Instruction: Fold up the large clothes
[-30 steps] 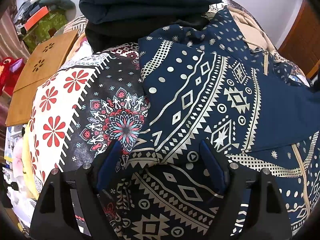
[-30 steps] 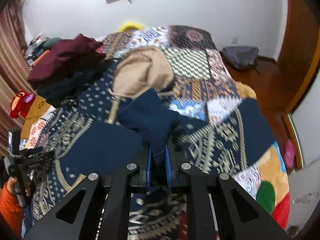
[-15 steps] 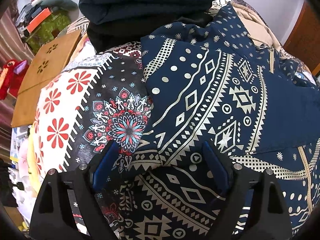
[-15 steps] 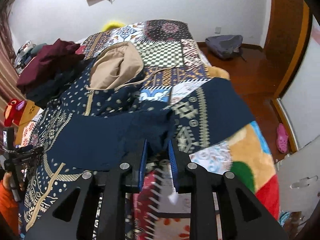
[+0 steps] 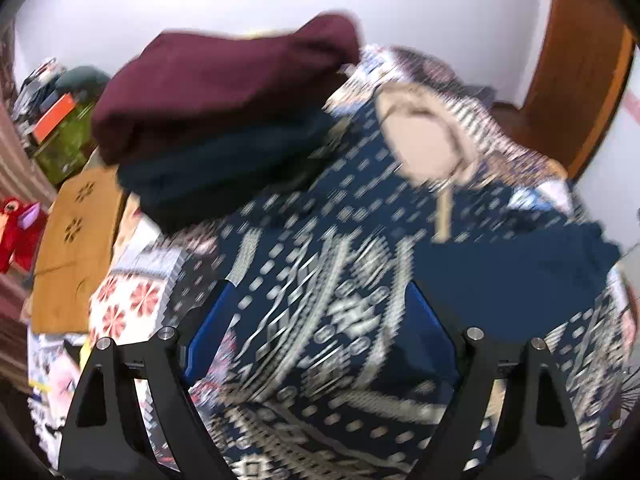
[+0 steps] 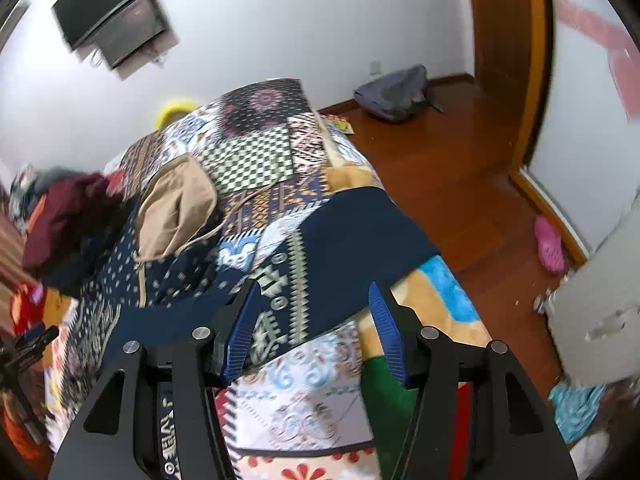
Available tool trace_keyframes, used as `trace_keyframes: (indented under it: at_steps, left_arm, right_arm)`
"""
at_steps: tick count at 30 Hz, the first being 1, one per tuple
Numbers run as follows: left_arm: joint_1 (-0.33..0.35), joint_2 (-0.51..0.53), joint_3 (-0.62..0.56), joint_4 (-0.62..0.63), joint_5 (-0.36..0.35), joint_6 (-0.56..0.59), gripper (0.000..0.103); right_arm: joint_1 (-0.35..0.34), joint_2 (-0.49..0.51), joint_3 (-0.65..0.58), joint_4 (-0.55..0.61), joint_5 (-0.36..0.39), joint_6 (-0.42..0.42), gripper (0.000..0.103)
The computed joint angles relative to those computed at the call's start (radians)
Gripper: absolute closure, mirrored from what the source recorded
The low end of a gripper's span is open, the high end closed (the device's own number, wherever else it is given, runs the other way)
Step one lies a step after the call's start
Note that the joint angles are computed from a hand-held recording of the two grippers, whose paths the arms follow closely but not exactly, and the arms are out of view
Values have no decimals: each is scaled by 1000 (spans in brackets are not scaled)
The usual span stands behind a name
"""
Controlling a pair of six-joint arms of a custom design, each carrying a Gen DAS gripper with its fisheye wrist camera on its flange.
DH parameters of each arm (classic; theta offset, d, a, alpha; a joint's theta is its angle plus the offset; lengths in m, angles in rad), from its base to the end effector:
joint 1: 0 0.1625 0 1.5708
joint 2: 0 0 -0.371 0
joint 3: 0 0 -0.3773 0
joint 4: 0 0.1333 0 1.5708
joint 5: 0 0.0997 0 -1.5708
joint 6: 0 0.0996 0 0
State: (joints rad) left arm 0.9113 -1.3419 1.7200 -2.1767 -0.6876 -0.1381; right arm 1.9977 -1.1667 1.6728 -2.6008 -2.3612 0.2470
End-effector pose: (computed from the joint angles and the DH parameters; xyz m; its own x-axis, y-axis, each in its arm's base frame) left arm -0.1685 -0.5605 0.3455 -0.6849 0.1426 -0.7145 0.5074 0.7971 -0.3273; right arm 0.3042 -0.5178 0.3099 -0.8514 0.2240 0.4743 -0.1551 0.7563 -0.6355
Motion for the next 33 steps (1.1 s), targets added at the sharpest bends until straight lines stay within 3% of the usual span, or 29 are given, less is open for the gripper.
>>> trace_keyframes:
  at_steps: [7,11,17,22,24,26,27,33]
  left_arm:
    - [-23,78,-33,-62,-59,40,17]
    - [-13,120,-43,-42,-80,27,17]
    - [22,167,-56,9,-109,-18,17]
    - [42,188,-68,48,-125,-60,17]
    - [49,198,-71,58,-129,-71,17]
    - [55,208,-71,67,-128,-80,17]
    - [58,213,-72,74,-130,-85,17]
    - [57,217,-58,83,-116,-93,17]
  right_arm:
    - [-120,-46,29,27,123,121,51]
    - [-198,-47,36,42,230,186,51]
    - [-264,0,4,17,309,233,51]
    - [-286,51,-43,-3,281,241,51]
    - [-280,68,-60,-17,241,223,58]
    - [-266,82,-77,-6,175,210,87]
    - [-264,83,-79,-10,158,202,92]
    - [-223,24,10,-179,88,136,98]
